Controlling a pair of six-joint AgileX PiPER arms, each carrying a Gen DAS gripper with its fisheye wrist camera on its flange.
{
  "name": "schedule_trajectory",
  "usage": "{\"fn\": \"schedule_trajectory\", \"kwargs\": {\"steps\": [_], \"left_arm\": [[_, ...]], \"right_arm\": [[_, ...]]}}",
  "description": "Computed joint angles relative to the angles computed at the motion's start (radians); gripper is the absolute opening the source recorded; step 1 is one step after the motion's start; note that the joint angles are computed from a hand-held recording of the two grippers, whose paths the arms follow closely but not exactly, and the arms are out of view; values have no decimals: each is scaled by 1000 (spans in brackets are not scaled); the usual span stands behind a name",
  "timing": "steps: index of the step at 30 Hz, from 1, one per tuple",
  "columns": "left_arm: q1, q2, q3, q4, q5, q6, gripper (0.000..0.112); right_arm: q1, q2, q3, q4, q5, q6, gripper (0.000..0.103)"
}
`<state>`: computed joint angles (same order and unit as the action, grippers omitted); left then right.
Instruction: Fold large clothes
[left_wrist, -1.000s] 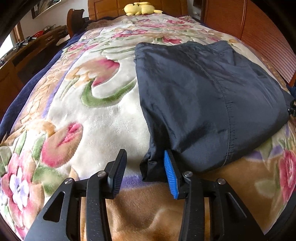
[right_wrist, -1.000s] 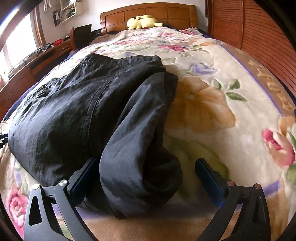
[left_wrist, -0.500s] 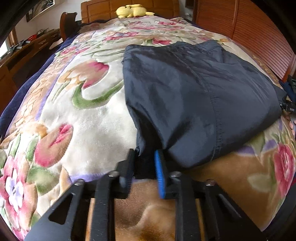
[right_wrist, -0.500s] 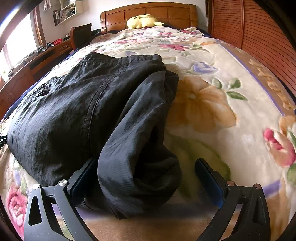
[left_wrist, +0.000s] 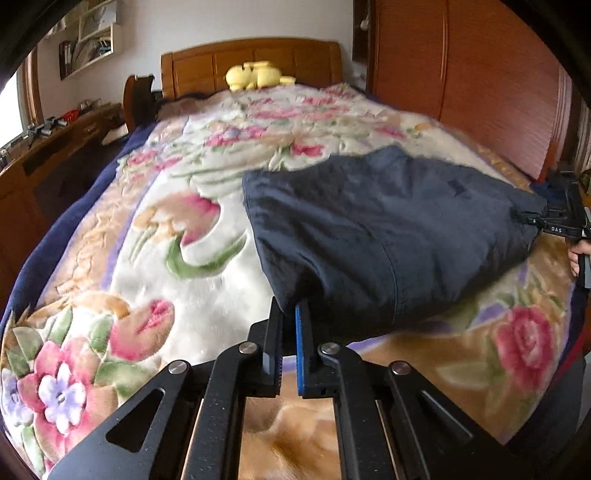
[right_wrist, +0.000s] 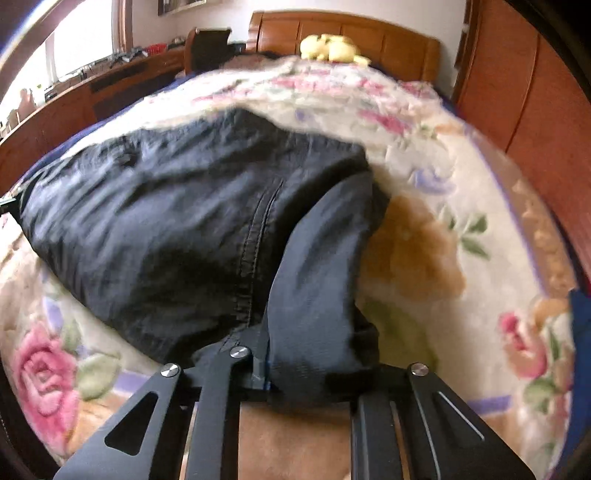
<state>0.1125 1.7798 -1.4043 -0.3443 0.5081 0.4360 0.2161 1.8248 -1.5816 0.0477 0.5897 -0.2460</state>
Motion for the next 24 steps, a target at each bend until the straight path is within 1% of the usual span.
{"fn": "schedule_trajectory", "kwargs": {"steps": [4,7,9,12,14,16,18,20,21,23,24], "left_arm": [[0,-117,97,-84,-15,85,6],[14,-202,172,-137,2,139,6],[30,-277,244,-174,21,179,6],[35,-344,310,-164,46,170,6],[21,-376,353,-128,41,137,6],[7,-386,374,-81,29,84,6],[-8,-378,383,-38,13,31,6],[2,-365,380,-53,18,25,6],[10,-359,377,-72,26,36,6],[24,-349,370,-103,37,65,9],[28,-351,373,-112,38,76,11]], "right_arm": [[2,-104,76,16,-8,-22,14],[2,-201,190,28,-21,-48,14],[-8,-279,283,66,-27,-90,14],[-51,-396,402,161,-3,-193,14],[-73,-447,445,195,22,-229,14],[-77,-468,472,187,24,-213,16],[-67,-459,473,135,14,-163,17],[-45,-441,432,87,36,-93,19],[-50,-432,411,89,50,-85,24],[-12,-431,375,6,69,12,33],[13,-433,367,-47,65,65,44]]}}
